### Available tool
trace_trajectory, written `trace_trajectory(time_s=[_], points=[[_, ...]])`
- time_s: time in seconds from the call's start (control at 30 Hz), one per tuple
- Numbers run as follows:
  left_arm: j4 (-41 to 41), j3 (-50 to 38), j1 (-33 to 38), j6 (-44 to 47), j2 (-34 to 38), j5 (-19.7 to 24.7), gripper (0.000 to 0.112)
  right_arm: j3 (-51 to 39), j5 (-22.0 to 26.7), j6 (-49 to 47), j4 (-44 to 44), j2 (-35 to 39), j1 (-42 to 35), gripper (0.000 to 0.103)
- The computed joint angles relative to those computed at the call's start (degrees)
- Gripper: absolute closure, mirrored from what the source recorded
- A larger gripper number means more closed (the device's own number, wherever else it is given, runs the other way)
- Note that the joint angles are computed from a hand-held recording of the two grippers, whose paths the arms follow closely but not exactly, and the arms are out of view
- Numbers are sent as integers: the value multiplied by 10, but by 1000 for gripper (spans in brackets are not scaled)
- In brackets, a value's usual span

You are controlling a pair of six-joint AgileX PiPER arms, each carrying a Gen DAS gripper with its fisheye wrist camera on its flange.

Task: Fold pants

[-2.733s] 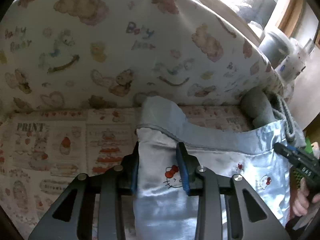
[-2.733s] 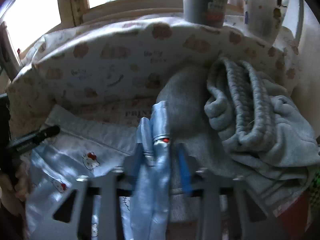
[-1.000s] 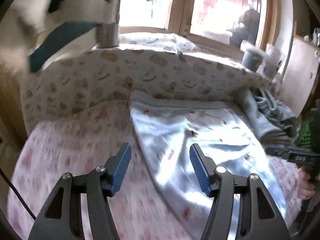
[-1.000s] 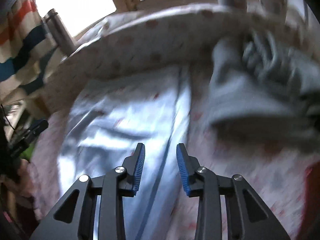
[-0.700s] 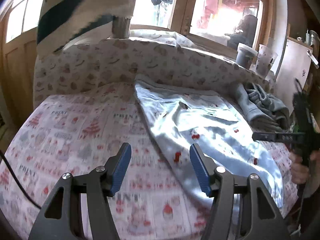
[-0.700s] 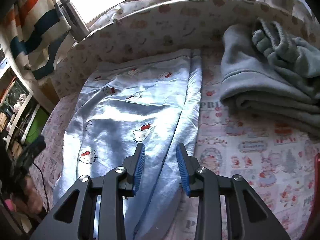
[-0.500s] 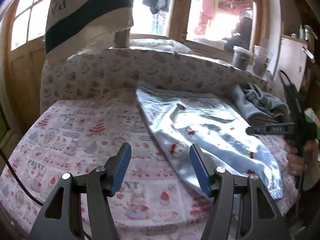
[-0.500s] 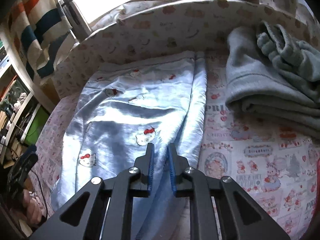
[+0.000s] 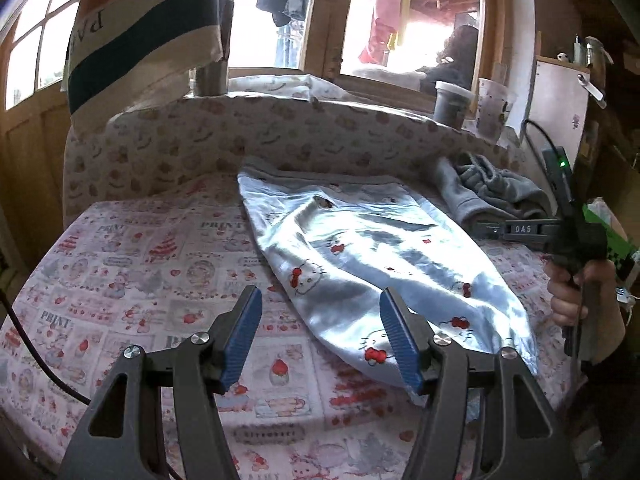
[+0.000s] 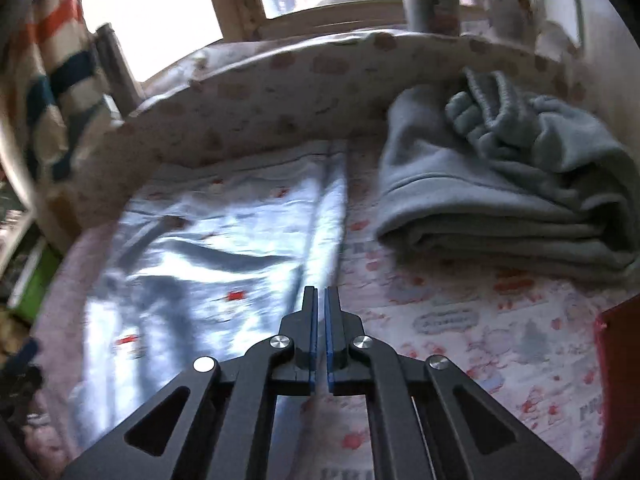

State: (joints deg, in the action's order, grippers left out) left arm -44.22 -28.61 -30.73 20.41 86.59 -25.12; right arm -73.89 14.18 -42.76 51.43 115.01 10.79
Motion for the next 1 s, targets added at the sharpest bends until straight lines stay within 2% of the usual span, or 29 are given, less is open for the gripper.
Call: trace_trajectory(time_s=[0.07, 0.13, 0.2, 0.33, 0.43, 0.5, 0.7, 0.8, 1.0], points=[[-18, -1, -6, 12, -2, -7, 52, -14, 61, -74, 64, 5, -15, 101], [-36, -3, -11, 28, -1, -14, 52, -50, 138, -81, 79, 27, -27, 100], [-44, -5, -14, 35, 2, -18, 52, -84, 172, -46, 48, 46, -25, 98], [-43, -7, -8, 36, 11, -14, 52, -139, 165, 72, -46, 84, -4, 98], [-38, -9, 6, 31, 17, -10, 48, -159, 166, 102, -69, 103, -4, 94], [-28, -11, 16, 23, 21, -4, 39, -160, 161, 108, -72, 106, -4, 85], [-50, -39, 23, 48, 46, -16, 34, -169, 167, 116, -83, 114, -13, 85], [-23, -43, 32, 22, 51, -9, 34, -177, 175, 105, -76, 121, -14, 85], [-36, -44, 25, 35, 51, -14, 34, -166, 148, 101, -78, 119, -6, 85]])
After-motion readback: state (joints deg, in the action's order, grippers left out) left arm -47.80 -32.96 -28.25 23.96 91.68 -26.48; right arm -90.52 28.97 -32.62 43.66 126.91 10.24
